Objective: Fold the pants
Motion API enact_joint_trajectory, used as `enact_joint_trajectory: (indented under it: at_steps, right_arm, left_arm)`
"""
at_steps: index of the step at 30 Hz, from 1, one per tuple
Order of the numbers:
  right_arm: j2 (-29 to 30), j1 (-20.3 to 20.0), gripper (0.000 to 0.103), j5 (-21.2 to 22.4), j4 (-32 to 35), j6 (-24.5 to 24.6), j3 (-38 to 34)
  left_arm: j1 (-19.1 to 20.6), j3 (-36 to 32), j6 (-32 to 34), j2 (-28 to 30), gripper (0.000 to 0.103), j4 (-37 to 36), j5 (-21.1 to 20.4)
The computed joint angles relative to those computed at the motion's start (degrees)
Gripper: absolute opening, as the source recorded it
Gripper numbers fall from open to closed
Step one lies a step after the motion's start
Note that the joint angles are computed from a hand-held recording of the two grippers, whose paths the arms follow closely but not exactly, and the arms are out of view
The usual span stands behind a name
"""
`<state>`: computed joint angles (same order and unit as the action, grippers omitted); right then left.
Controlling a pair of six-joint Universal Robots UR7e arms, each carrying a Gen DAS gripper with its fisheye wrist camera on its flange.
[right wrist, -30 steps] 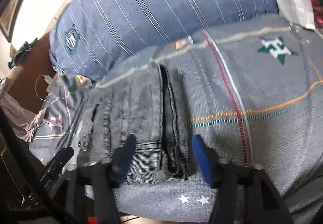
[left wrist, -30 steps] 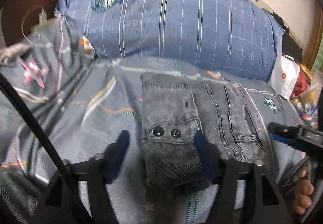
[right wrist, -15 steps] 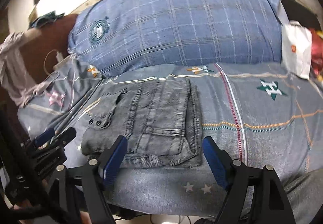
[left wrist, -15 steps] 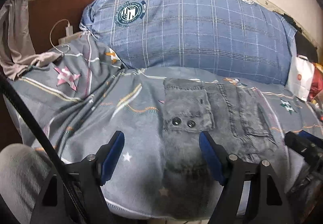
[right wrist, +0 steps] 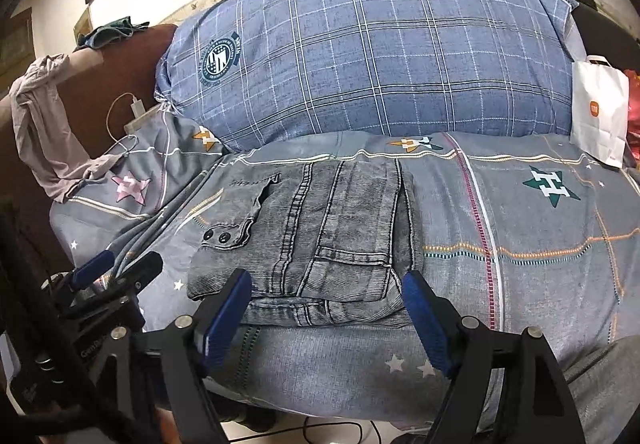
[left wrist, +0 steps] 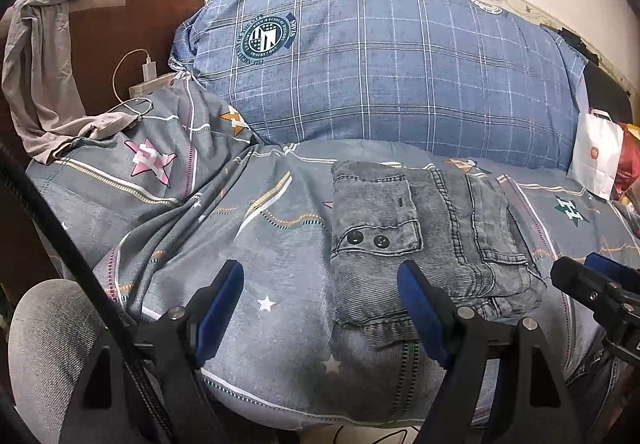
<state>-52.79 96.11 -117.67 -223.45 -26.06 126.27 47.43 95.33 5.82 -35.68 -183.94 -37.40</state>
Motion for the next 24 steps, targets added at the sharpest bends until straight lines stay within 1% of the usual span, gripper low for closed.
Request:
enact_joint_trajectory:
  at_steps: [11, 24]
  right_arm:
    - [0.0, -0.2, 0.080, 0.1, 0.7, -0.4, 0.0]
    - [0.1, 0.0, 0.081, -0.1, 0.4, -1.1, -0.1]
  left_arm:
    - [0.2, -0.4, -1.7, 0.1, 0.082, 2.2, 0.8]
    - [0.1, -0.4, -1.5, 0.1, 0.082, 2.0, 1.2]
